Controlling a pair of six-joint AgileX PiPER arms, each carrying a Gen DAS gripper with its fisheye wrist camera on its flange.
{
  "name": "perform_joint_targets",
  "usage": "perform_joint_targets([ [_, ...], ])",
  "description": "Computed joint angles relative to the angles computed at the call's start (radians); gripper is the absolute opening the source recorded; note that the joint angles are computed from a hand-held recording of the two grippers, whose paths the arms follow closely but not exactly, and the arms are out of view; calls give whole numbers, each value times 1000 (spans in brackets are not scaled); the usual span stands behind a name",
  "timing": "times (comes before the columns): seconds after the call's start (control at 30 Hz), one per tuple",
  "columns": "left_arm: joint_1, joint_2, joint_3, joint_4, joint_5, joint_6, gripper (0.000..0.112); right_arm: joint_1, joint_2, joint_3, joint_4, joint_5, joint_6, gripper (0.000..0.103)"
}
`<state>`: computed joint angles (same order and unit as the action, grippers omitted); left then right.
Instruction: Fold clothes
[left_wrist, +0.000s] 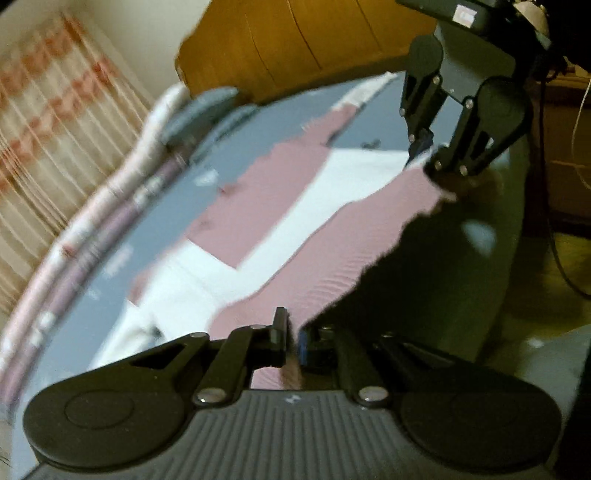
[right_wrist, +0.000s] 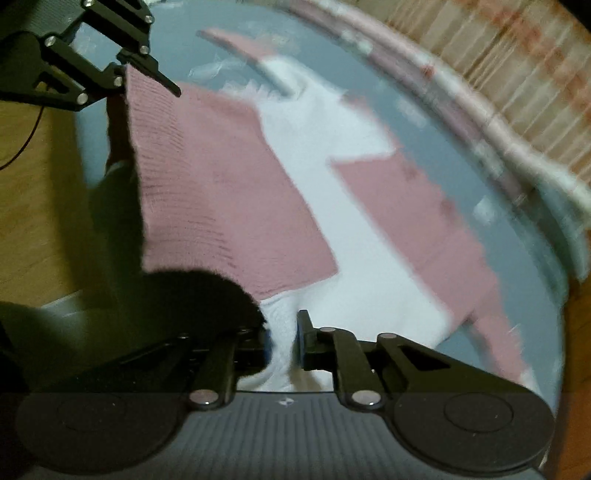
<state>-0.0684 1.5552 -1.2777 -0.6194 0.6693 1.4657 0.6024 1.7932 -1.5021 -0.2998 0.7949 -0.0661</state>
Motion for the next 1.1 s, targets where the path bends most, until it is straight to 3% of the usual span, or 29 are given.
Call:
perform_joint_targets([
  [0.13,18,39,-50,80,98,-124,14,-16,-15,39,107,2,-47,27],
  [0.27,91,30,-82,33,189,-113,26,-42,-90,95,147,-6,-20,28],
  [0.37,170,31,-118,-41,256,-134,32,-99,-165,156,226,-39,8,39],
  [0.43,232,32,-139,-112,310,-155,36,-145,-213,207,260,-81,48,40],
  [0.67,250,70,-158,-263,263,-171,41,-294,-277,376,320,-262,277,39],
  [0.77,204,107,-170,-300,266,-129,42,-268,-249,416,110,-284,505,38],
  [0.87,145,162,-205,-308,268,-122,43,-235,-189,412,-3,-284,620,36],
  [1.0,83,200,-229,-343,294,-98,43,-199,-160,384,-20,-336,642,34],
  [1.1,54,222,-250,-369,309,-77,44,-193,-139,346,49,-373,560,34],
])
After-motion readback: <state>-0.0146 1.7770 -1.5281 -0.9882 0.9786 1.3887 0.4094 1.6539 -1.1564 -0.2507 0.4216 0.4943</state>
